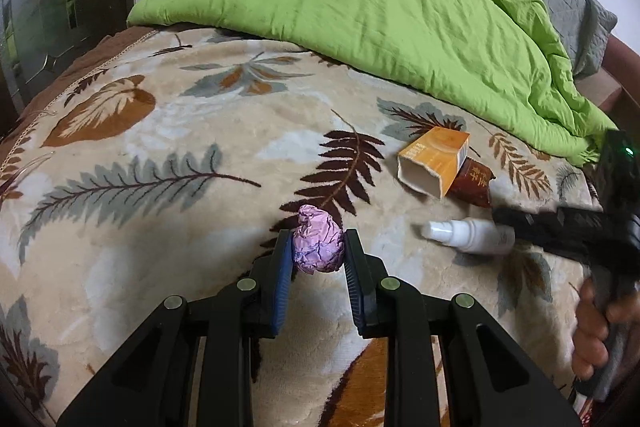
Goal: Collect trash
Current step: 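Grasp the pink crumpled wrapper with the left tool while the right tool grasps the white spray bottle, then hold the pink wrapper and white spray bottle lifted above the bed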
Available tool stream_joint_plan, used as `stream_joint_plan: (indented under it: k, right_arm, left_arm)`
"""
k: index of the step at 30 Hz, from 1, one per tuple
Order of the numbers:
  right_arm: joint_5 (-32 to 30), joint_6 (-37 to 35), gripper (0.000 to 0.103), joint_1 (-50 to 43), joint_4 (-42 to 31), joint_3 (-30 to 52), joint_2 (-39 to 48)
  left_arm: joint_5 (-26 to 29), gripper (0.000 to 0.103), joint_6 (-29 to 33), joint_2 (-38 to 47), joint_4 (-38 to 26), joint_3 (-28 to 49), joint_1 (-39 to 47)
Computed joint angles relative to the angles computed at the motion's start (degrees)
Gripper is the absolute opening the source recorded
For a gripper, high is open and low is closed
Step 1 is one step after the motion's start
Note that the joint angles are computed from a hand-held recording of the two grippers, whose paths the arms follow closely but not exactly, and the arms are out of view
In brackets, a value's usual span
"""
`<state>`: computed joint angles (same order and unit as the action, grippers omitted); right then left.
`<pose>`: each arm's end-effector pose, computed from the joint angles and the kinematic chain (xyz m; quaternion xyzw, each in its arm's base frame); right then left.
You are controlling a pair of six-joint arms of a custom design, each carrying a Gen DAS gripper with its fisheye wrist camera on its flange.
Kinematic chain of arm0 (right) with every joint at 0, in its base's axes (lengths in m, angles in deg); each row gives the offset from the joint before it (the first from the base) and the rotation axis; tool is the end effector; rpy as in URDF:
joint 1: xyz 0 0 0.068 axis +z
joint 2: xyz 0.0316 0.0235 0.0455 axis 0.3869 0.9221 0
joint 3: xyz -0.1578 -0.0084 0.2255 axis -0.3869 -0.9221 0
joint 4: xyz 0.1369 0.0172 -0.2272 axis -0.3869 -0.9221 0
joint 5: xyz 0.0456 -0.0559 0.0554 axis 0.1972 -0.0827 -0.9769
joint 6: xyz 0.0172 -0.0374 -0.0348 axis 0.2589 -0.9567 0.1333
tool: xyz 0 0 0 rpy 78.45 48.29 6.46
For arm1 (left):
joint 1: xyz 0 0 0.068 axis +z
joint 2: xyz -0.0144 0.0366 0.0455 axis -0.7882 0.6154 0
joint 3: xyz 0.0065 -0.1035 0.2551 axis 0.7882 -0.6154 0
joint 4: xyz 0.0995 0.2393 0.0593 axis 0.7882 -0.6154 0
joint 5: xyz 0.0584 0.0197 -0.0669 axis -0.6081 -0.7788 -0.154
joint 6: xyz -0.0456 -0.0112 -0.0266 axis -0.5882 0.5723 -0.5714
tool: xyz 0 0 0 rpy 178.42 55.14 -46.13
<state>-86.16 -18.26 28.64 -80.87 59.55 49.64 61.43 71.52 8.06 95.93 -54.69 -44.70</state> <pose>0.3068 0.0520 0.0765 -0.0222 0.9222 0.3259 0.2072 0.2181 0.0238 0.1007 -0.0917 0.9275 -0.0526 0.3584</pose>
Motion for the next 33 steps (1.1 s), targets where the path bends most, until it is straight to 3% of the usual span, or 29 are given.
stream_joint_plan:
  k: [3,8,10,12,16,19,22,29,33]
  right_arm:
    - [-3.19,-5.22,0.034,2.5,-4.75,-5.37,-5.99]
    - [1.99,-7.41,0.037,5.62,-4.66,-10.26,-14.24]
    - [4.07,-5.67,0.044,6.02,-3.67,-9.13,-13.97]
    - [2.57,-2.76,0.045,6.48,-1.84,-7.66,-11.52]
    - [7.4,1.69,0.044,11.96,0.49,-3.76,-5.66]
    - [12.36,3.44,0.034,15.14,0.02,-1.73,-2.35]
    - [14.46,4.99,0.033,16.29,1.76,-3.39,-3.39]
    - [20.46,9.16,0.032,18.97,5.62,-16.82,-19.2]
    - [30.29,15.02,0.032,24.67,5.56,-26.66,-34.62]
  left_arm:
    - [-0.21,0.024,0.07,-0.38,0.84,-0.38,0.04]
    - [-0.25,0.024,0.31,-0.85,1.13,-0.57,0.07]
    - [-0.73,0.024,0.6,-1.46,1.2,-0.87,-0.15]
    - [-1.4,0.024,1.18,-1.95,1.24,-1.06,-0.14]
    - [-1.29,0.024,1.41,-1.99,0.82,-0.7,0.93]
    - [-1.62,0.024,1.72,-2.42,0.48,-0.67,1.0]
    - [-2.03,0.024,2.3,-3.97,-0.09,-1.16,0.71]
    - [-5.37,0.024,2.5,-9.3,-1.23,-3.29,-2.71]
    - [-9.36,0.024,2.35,-15.21,-2.86,-5.77,-6.45]
